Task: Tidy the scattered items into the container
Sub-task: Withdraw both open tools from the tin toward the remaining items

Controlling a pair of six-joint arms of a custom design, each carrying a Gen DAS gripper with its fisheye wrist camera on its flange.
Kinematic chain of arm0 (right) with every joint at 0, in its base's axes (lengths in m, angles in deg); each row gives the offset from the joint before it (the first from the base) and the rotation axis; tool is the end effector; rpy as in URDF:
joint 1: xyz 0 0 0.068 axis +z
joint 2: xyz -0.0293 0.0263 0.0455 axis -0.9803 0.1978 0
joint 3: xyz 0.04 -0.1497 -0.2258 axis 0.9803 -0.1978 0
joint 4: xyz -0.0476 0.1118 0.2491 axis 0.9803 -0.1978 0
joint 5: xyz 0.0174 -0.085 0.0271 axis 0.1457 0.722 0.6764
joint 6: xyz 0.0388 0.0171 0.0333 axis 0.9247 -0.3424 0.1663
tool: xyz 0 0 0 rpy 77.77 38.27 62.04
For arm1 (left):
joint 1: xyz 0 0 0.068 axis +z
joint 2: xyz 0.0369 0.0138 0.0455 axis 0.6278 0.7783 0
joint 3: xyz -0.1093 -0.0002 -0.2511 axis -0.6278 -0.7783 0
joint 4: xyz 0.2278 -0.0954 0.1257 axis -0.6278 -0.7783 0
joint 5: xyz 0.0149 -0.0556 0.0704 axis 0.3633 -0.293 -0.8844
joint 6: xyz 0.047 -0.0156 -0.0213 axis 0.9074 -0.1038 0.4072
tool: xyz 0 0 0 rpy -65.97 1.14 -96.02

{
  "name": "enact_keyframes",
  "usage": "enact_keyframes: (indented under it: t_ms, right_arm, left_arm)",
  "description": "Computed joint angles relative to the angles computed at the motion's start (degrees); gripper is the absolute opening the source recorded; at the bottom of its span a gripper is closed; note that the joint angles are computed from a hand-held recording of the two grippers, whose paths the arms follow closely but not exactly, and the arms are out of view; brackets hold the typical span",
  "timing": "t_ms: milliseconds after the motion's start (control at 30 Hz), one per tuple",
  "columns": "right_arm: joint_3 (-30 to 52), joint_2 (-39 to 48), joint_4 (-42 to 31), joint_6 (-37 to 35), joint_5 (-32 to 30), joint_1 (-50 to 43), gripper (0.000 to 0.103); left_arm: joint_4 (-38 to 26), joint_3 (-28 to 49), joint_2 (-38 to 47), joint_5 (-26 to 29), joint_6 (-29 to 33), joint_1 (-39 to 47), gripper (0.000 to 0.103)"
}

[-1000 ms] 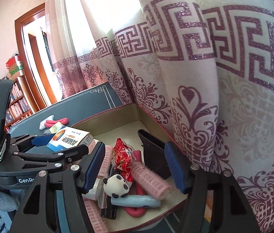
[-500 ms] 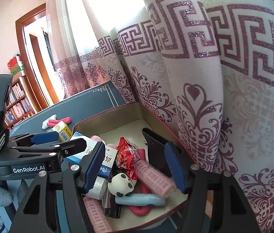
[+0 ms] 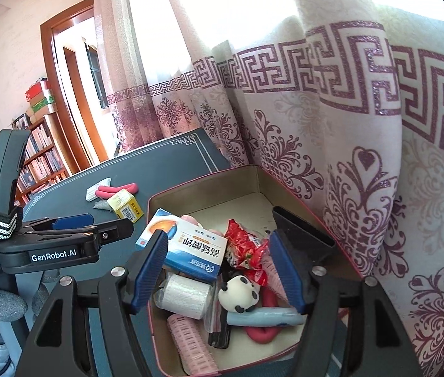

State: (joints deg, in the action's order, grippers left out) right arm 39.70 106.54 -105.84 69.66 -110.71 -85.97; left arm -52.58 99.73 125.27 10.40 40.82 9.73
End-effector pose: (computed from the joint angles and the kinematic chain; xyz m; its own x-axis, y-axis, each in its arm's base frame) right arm 0.1916 -0.0049 0.2500 -0.5553 -0.1104 -0.8243 -0.4462 0.8760 0.1832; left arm 0.1812 -0.0880 0.2562 -0.7152 -0.1984 -0.6701 -0.1364 0.9800 -0.1446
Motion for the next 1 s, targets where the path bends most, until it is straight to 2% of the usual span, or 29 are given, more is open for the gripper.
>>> enact_keyframes:
  t_ms: [200,467,667,1000]
  right_arm:
    - [-0.27,-2.76,-1.05,2.06,3.17,7.14,0.072]
    - [0.08,-3.14,1.14,7.41,11.32,22.33,0.075]
    - [0.93,2.46,5.75,12.38,16.28,33.55,0.077]
    - [6.43,19.42,15.14,17.39,23.07,44.89,0.078]
  left_arm:
    - [-3.86,-4.65,-8.72,2.73,1.40,8.61,0.088]
    - [-7.46,-8.81,-17.42,9.71,7.60,23.73,0.088]
    - [-9.03,-10.36,-21.09,14.87,14.98,35.25,0.088]
    - [-9.03,-12.73,-22.01,27.82,27.85,57.44,0.088]
